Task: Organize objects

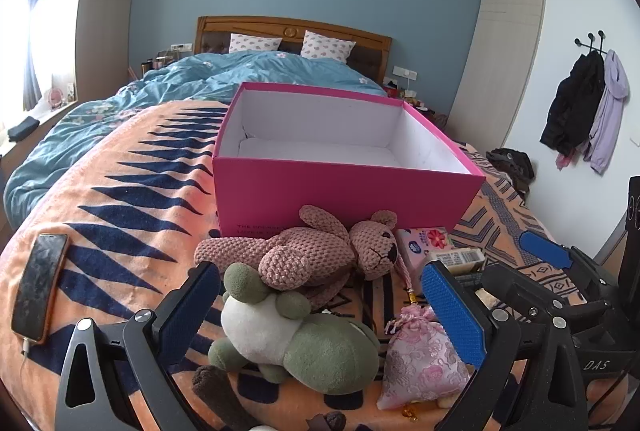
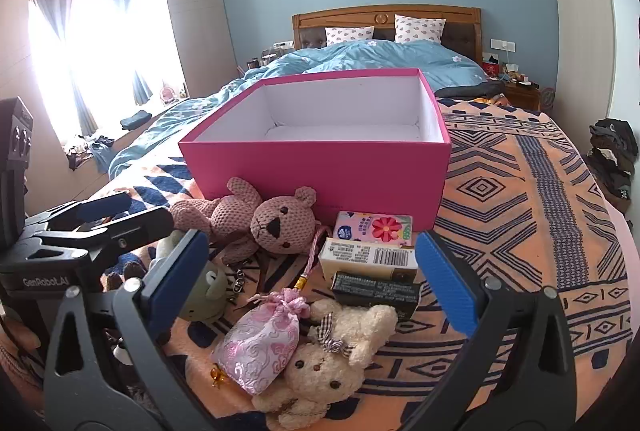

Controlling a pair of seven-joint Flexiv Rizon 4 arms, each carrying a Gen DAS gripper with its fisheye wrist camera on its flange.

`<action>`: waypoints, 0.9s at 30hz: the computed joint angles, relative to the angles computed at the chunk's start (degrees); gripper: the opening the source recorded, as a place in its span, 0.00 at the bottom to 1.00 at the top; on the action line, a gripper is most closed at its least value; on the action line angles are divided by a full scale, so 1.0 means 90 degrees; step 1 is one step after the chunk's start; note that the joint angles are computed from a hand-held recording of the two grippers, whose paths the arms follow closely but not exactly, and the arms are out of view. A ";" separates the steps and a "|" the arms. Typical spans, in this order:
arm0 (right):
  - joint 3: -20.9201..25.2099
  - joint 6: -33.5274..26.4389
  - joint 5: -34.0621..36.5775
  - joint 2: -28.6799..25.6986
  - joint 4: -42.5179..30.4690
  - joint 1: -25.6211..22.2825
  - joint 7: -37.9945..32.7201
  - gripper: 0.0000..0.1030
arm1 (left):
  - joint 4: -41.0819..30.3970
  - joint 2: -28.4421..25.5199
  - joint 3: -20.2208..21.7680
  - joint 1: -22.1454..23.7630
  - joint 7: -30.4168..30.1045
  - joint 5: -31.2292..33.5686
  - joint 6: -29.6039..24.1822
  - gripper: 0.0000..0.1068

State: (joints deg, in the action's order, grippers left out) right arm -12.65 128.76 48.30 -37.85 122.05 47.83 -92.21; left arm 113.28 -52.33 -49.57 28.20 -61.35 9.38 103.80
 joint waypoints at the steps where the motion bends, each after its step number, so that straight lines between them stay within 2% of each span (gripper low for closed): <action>1: 0.0003 0.0010 0.0003 -0.0005 -0.0001 -0.0001 -0.0002 1.00 | 0.0005 0.0000 -0.0005 -0.0001 -0.0004 0.0002 0.0002 0.96; 10: 0.0241 0.0150 -0.0169 0.0041 0.0042 -0.0199 0.0088 1.00 | -0.0004 -0.0005 0.0013 -0.0032 -0.0033 0.0012 0.0013 0.96; 27: 0.0363 0.0131 -0.0395 0.0048 0.0058 -0.0350 0.0238 1.00 | 0.0018 -0.0015 -0.0005 -0.0009 -0.0031 0.0041 0.0022 0.96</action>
